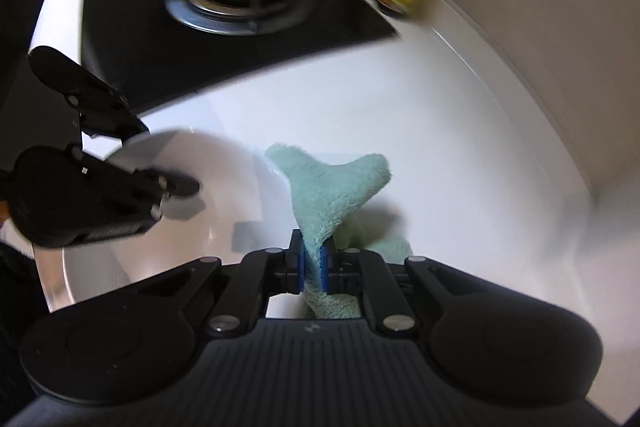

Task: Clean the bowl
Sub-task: 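Wipe the bowl rim and outer wall with the towel while the left gripper holds the rim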

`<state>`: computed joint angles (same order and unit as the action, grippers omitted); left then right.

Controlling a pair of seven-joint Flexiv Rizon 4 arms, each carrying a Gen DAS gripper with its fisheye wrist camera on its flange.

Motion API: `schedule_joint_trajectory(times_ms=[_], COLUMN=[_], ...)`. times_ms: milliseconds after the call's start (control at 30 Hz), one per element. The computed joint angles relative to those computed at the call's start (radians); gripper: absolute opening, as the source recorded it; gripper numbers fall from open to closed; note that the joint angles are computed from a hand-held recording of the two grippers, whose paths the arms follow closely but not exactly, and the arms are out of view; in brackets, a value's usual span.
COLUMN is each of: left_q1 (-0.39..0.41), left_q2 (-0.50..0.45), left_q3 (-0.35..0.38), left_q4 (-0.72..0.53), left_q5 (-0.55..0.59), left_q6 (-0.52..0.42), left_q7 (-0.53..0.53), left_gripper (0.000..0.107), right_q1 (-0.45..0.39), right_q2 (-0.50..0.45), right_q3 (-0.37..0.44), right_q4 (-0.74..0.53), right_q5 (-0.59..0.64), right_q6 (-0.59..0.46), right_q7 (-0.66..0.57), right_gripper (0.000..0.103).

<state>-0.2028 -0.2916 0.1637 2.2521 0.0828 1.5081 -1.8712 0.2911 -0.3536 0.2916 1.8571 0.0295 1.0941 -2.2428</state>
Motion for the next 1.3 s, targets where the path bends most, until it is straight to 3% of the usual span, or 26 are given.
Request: schedule_joint_trajectory(times_ms=[200, 267, 367, 467, 700, 833, 933, 1000, 1100, 1133, 1200, 1300], left_q1=[-0.066, -0.04, 0.101, 0.241, 0.312, 0.229, 0.164, 0.134, 0.064, 0.06, 0.097, 0.066], left_q2=[-0.014, -0.011, 0.017, 0.042, 0.081, 0.07, 0.054, 0.046, 0.029, 0.026, 0.032, 0.02], left_q3=[0.072, 0.045, -0.108, -0.271, -0.403, -0.327, -0.25, -0.211, -0.109, -0.096, -0.14, -0.1], left_q4=[-0.036, -0.042, -0.014, 0.029, 0.088, 0.079, 0.054, 0.043, 0.01, 0.001, 0.01, -0.024], left_q5=[0.053, 0.047, -0.087, -0.288, -0.644, -0.607, -0.548, -0.497, -0.356, -0.317, -0.359, -0.281], left_q6=[-0.023, -0.044, -0.093, -0.107, -0.138, -0.118, -0.121, -0.108, -0.103, -0.104, -0.104, -0.126], left_q7=[-0.106, -0.109, 0.068, 0.343, 0.68, 0.634, 0.545, 0.474, 0.284, 0.227, 0.233, 0.134], left_gripper=[0.035, 0.034, 0.026, 0.015, 0.015, 0.026, 0.024, 0.018, 0.006, 0.006, 0.008, 0.01], right_q1=[0.006, -0.013, -0.032, -0.022, -0.006, 0.016, 0.031, 0.037, 0.036, 0.026, 0.013, 0.001], right_q2=[0.122, 0.155, 0.166, 0.143, 0.009, -0.073, -0.106, -0.101, -0.072, -0.055, -0.018, 0.044], right_q3=[-0.03, -0.007, 0.011, -0.004, -0.024, -0.022, -0.021, -0.028, -0.039, -0.033, -0.03, -0.033], right_q4=[0.185, 0.223, 0.221, 0.187, -0.019, -0.106, -0.141, -0.125, -0.064, -0.04, 0.02, 0.118], right_q5=[0.048, 0.115, 0.179, 0.152, 0.027, -0.065, -0.089, -0.09, -0.082, -0.064, -0.045, -0.017], right_q6=[0.114, 0.133, 0.124, 0.085, -0.069, -0.062, -0.051, -0.024, 0.036, 0.043, 0.082, 0.148], right_q7=[0.27, 0.302, 0.268, 0.255, 0.092, -0.031, -0.053, -0.023, 0.05, 0.075, 0.117, 0.208], right_gripper=[0.008, 0.01, 0.009, 0.009, 0.006, 0.006, 0.006, 0.006, 0.006, 0.006, 0.006, 0.006])
